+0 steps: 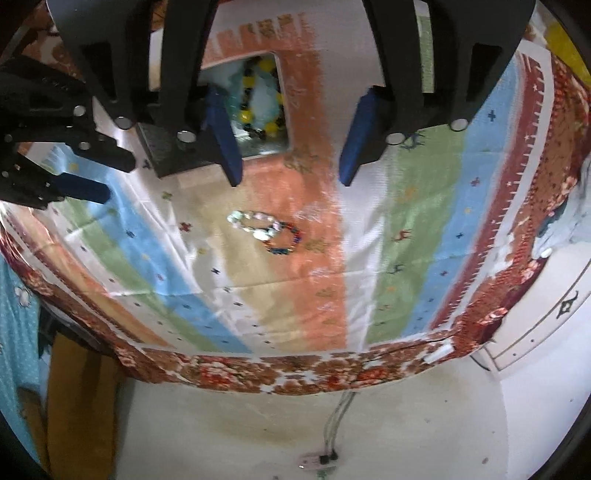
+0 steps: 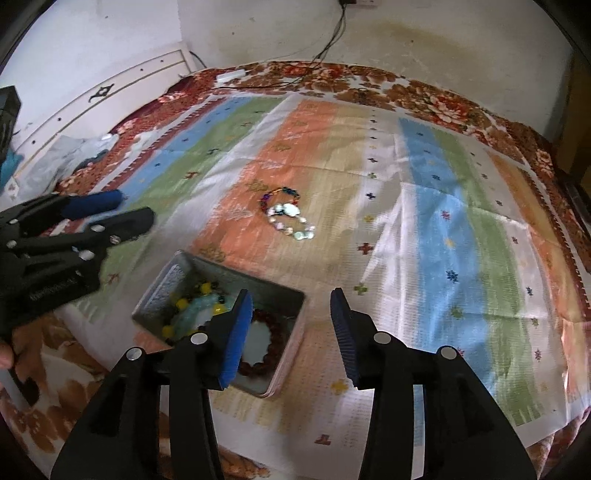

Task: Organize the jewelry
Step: 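Move both open tools back to the multicolour crystal bracelet and white stone bracelet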

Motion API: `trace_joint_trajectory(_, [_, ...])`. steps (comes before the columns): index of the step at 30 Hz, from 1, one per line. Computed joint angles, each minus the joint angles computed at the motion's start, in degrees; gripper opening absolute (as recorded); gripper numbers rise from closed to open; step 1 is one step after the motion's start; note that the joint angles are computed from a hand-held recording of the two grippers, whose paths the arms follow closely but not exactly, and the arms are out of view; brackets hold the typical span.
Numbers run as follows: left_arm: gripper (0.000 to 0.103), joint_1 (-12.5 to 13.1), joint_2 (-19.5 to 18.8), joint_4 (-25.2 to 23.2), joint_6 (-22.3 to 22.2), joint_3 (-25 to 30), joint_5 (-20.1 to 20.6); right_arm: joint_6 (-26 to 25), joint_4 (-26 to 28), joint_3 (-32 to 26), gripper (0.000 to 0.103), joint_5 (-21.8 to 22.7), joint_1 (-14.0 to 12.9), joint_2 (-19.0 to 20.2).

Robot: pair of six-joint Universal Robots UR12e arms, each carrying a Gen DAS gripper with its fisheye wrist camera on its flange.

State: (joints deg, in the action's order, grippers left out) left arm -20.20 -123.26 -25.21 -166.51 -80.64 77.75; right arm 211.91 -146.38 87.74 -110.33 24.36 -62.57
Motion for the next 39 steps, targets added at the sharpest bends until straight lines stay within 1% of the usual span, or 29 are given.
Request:
trace_joint_trajectory(2, [0.062, 0.21, -0.43, -0.64, -1.05, 0.75, 0.25, 0.36, -0.26, 0.22, 0.048, -0.02, -0.20, 0.00])
trace_joint_trajectory(5, [0.065, 0.50, -1.21, -2.07, -2.53, 2.10, 0.69, 1.12, -0.84, 0.40, 0.051, -0.12, -0.57, -0.02])
trace_joint_trajectory(7, [0.067, 0.49, -1.51, -2.43, -2.66, 2.57, 1.07, 2.17, -0.73, 0.33, 0.052, 0.05, -0.85, 0.00])
trace_joint_trajectory(9, [0.072, 0.31, -1.85, -2.34, -2.22, 3.01, 2.00, 2.67, -0.48, 0.11, 0.052, 0.32, -1.06, 0.15])
trace_joint_trajectory(13, [0.073, -0.56, -2.70, -0.73, -0.71, 3.72, 5.81, 2.45, -0.40, -0.33, 0.056, 0.40, -1.46, 0.72])
trace_joint_trajectory(19, [0.074, -0.79, -5.09, -4.25, -1.33, 7.81, 5.61, 1.35, -0.17, -1.38, 0.062, 0.31, -2.27, 1.69])
trace_joint_trajectory(20, [0.074, -1.00, -5.63, -4.91, -0.29, 8.70, 6.25, 1.00, 0.41, -1.67, 0.062, 0.58, -2.44, 1.87])
trace_joint_trajectory(23, [0.074, -1.43, -6.59, -4.10, 1.23, 9.83, 7.55, 1.20, 0.72, -1.90, 0.062, 2.44, -3.10, 2.16])
trace_joint_trajectory(26, [0.074, -1.33, -7.25, -5.16, 0.97, 11.14, 6.26, 1.34, 0.70, -2.14, 0.062, 3.42, -3.48, 2.42])
trace_joint_trajectory(31, [0.074, -1.21, -7.90, -5.45, 0.17, 12.24, 5.06, 0.73, 0.17, -2.66, 0.062, 2.80, -3.74, 2.95])
trace_joint_trajectory(35, [0.074, -1.04, -8.59, -7.04, -0.14, 13.50, 3.23, 0.97, 0.63, -2.97, 0.062, 4.11, -4.26, 3.29])
trace_joint_trajectory(39, [0.074, -1.21, -9.17, -6.87, 0.26, 14.33, 2.76, 1.04, 0.63, -3.45, 0.062, 5.94, -4.73, 3.72])
